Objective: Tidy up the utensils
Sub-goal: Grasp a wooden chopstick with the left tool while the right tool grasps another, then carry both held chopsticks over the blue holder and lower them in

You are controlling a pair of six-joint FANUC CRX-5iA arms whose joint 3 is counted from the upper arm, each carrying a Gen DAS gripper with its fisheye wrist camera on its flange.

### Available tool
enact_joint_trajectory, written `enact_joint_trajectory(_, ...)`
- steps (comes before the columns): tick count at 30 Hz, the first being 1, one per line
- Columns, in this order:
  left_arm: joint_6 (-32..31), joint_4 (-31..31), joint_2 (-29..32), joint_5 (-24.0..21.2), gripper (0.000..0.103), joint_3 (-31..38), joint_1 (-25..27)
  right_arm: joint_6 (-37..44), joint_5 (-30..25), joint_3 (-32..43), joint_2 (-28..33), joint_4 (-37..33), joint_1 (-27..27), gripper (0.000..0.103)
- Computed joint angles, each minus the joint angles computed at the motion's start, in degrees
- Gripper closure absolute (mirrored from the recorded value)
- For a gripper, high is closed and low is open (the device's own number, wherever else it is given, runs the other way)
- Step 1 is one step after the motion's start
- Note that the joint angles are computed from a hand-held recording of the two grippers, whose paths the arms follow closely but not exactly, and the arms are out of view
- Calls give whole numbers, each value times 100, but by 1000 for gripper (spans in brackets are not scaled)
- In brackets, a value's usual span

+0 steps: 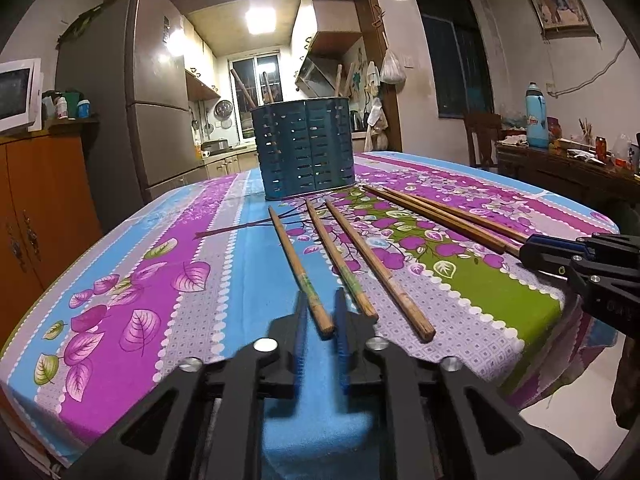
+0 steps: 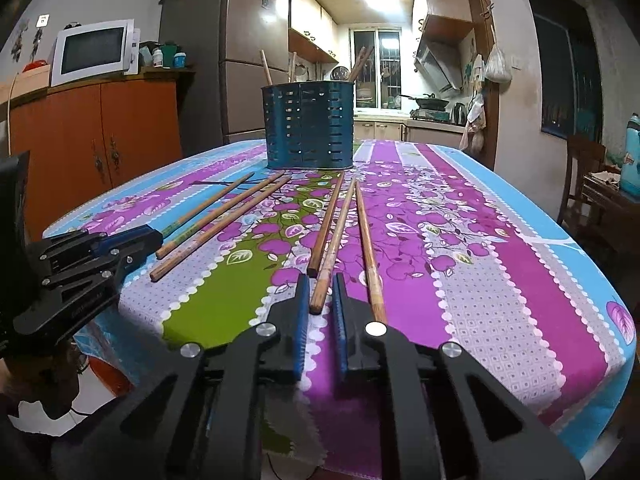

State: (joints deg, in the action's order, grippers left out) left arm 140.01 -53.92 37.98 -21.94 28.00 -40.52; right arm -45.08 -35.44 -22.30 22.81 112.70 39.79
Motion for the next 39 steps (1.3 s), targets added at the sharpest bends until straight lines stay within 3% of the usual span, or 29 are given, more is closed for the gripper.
enact_joint_trajectory(7,333,-358,-21,-62,90,-30,-77,-18,-165,-8,46,66,37,93)
enact_joint_trajectory(12,969,-867,-28,-70,90,-76,-170,-39,-274,-14,76,69,72,93)
enact_joint_trajectory(30,1325,-1182,-108,-124,95,-104,-218,-629,-559,-110,15,450,62,97)
enact_joint_trajectory(39,2392,-2282,-663,-153,95,-385,-419,13,-982,-143,-446,484,178,98)
